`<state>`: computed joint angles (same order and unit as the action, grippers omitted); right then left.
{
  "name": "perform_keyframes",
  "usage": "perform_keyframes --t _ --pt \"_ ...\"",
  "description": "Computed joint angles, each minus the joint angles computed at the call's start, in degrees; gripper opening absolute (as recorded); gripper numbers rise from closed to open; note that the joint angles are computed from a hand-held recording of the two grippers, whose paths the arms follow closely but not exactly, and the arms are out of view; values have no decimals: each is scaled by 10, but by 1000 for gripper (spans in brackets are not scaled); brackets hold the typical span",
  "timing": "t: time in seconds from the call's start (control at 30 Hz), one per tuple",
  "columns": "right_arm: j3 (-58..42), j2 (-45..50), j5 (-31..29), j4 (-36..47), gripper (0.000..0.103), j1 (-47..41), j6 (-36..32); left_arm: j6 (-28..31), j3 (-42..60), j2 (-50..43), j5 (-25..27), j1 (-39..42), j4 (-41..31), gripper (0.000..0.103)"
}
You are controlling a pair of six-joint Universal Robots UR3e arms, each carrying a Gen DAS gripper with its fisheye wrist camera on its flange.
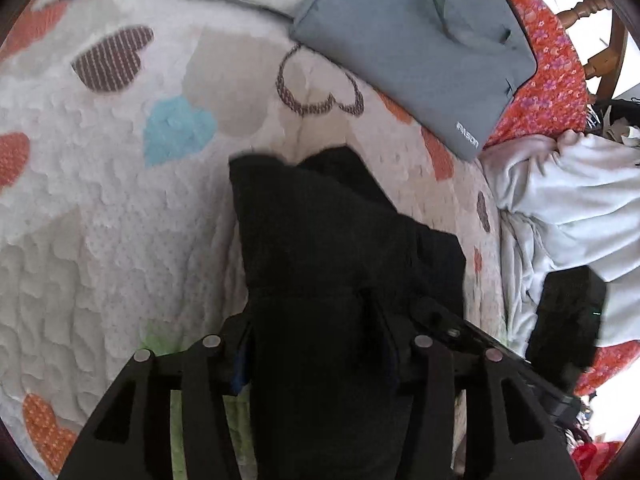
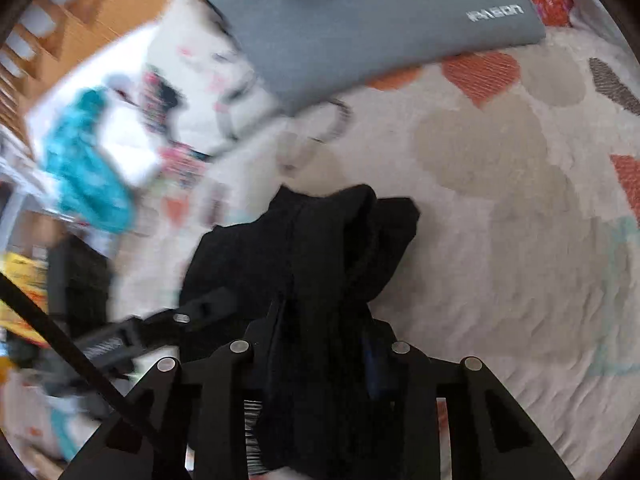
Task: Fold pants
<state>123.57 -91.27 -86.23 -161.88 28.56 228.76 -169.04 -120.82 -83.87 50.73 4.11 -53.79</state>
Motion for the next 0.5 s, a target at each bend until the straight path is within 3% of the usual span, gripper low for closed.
perform_keyframes --t 0.07,0.17,0.2,0.4,0.47,0.5 --pt "8 0 -19 -6 40 8 -5 35 -25 50 -16 23 -26 48" --pt "-33 -7 -85 80 56 35 -17 89 -54 156 -16 72 -104 48" --pt "-42 -12 -104 110 64 39 -17 108 -60 193 -21 94 -141 48" --pt "-69 -22 -154 190 71 58 -17 267 -59 387 -84 202 -429 48" --pt "-89 -8 -162 211 73 63 -18 269 -88 410 -89 180 -435 48" --pt "-85 -12 -154 212 75 56 -19 225 -121 423 -74 150 -371 48"
